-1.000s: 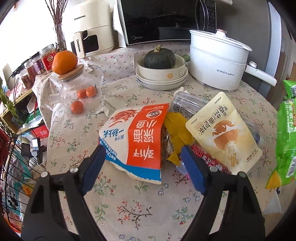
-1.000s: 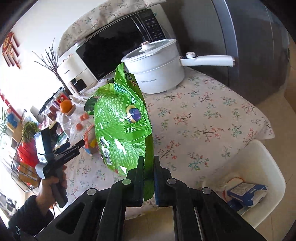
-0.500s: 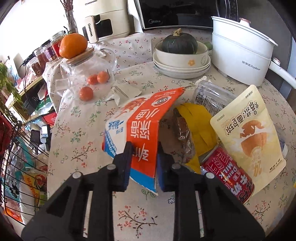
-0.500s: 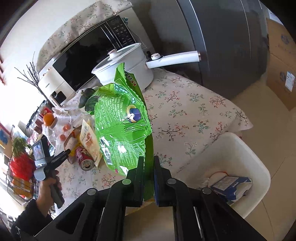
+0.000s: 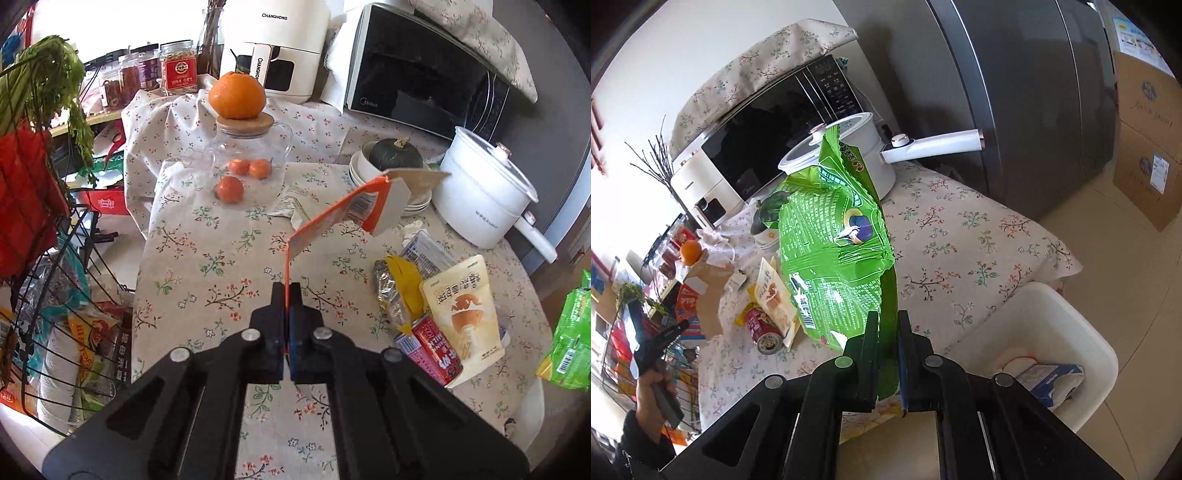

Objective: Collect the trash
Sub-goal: 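Carry the green bag to the bin while the left gripper grasps the milk carton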

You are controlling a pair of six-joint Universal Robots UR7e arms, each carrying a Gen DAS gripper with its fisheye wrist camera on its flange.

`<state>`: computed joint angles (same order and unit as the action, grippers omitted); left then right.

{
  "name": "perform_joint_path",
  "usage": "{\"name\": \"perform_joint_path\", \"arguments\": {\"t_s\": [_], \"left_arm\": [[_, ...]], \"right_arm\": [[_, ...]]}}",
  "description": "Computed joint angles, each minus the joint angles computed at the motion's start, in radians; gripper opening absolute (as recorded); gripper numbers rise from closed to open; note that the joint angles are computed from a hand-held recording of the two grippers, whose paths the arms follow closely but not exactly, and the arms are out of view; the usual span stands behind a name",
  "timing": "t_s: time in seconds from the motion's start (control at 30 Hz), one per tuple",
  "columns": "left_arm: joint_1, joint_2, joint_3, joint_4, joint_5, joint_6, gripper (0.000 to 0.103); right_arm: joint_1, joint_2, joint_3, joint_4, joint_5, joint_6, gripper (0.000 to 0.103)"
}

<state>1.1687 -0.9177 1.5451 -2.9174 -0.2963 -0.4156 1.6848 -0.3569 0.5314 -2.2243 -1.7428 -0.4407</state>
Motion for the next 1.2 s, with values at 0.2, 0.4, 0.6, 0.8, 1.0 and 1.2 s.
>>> {"name": "perform_joint_path", "arguments": {"t_s": [0.2, 0.4, 0.6, 0.8, 1.0, 1.2], "left_arm": [[-0.042, -0.041, 0.076, -0.133, -0.119, 0.064, 0.002], [-0.083, -0.021, 0.088, -0.170, -0.248, 0.151, 0.002], [-0.107, 0.031, 0.052, -0.135, -0.346, 0.217, 0.002], [-0.115, 0.089, -0.005, -0.058, -0.428, 0.219, 0.002], [-0.125, 0.154, -0.073, 0.000, -0.487, 0.250, 0.002], [-0.130, 0.211, -0.136, 0.052, -0.532, 0.262, 0.002]], "right_arm": [[-0.014, -0.047, 0.068, -0.063, -0.015, 0.007, 0.009], [-0.040, -0.089, 0.119, -0.117, -0.069, 0.024, 0.009], [-0.074, -0.108, 0.136, -0.125, -0.182, 0.050, 0.009], [-0.106, -0.116, 0.151, -0.116, -0.270, 0.062, 0.009], [-0.124, -0.046, 0.038, -0.001, -0.381, 0.100, 0.009], [-0.139, 0.040, -0.109, 0.147, -0.393, 0.147, 0.009]]}}
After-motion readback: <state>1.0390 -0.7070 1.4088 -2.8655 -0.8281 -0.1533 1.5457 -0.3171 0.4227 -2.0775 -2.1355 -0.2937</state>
